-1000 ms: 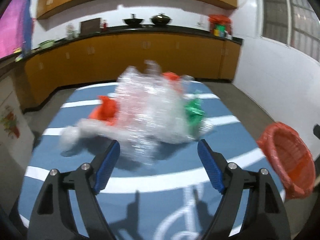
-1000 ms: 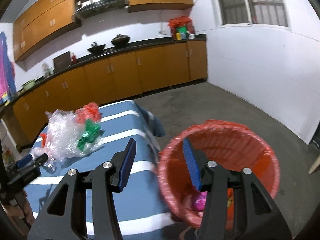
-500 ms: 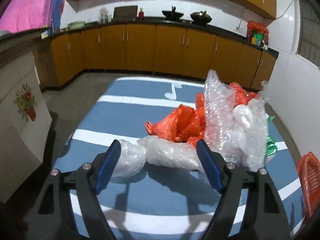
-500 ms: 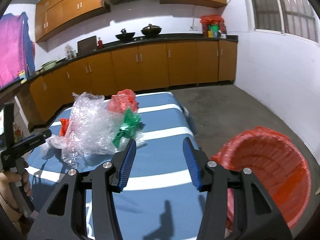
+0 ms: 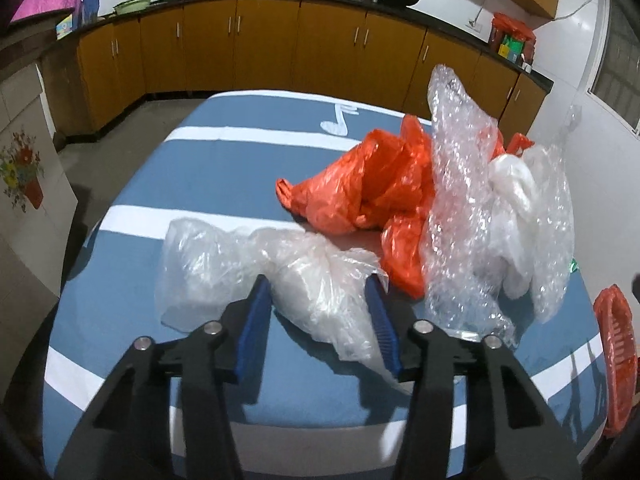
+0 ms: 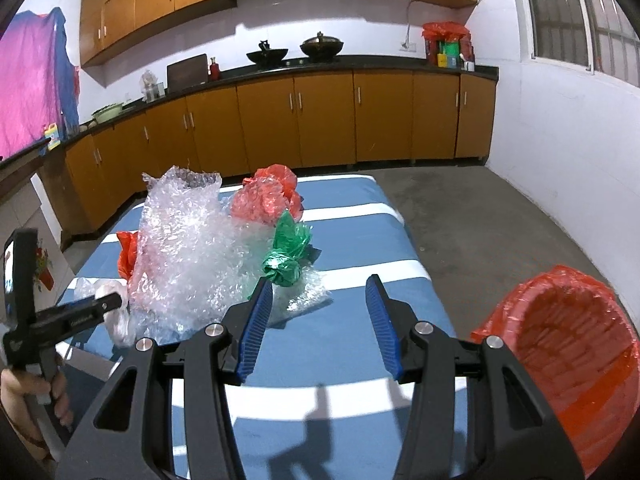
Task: Collect trash
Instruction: 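Grasp the clear plastic bag with the left tool while the right tool grasps the green bag, then carry the clear and green bags over the basket with both tools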
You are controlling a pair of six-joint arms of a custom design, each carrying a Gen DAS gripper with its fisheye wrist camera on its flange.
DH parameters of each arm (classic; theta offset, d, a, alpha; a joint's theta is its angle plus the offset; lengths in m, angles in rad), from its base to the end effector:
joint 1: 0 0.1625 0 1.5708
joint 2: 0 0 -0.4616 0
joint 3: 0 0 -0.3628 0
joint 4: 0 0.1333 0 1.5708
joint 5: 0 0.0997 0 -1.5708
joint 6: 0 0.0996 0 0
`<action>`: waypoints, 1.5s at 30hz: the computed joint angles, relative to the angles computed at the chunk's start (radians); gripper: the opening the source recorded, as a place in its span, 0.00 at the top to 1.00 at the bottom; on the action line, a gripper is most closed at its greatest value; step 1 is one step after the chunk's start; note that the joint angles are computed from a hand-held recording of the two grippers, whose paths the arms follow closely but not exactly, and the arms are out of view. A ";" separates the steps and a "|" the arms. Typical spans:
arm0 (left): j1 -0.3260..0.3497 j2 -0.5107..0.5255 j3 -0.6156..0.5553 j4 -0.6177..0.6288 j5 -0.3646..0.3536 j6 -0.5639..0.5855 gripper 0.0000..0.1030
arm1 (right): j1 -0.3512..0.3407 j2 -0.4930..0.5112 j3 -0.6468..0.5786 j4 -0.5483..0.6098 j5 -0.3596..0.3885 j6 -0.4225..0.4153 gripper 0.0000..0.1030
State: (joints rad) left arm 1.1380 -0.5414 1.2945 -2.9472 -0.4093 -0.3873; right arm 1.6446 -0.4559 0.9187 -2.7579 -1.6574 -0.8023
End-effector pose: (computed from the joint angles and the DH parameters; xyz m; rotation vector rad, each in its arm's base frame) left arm -0.1166 -0.7881 0.1783 -0.3839 2.0445 -1.1337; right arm 0.1892 -0.8679 0.1955 1.0902 -2.4305 0.9017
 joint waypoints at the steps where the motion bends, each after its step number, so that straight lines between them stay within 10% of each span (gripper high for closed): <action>1: 0.003 -0.003 0.006 -0.002 -0.004 0.000 0.60 | 0.002 0.015 -0.026 0.022 -0.002 0.009 0.52; 20: -0.021 -0.031 0.053 -0.166 0.050 0.128 0.73 | 0.038 0.303 -0.545 0.411 -0.108 0.089 0.67; 45: -0.140 0.031 -0.016 -0.375 -0.014 0.392 0.73 | -0.024 -0.025 -0.062 0.138 -0.015 0.098 0.74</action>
State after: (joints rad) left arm 0.9978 -0.5100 1.2789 -3.3221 -0.4236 0.0050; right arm 1.6204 -0.4809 0.8571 -2.6202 -1.6728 -0.7043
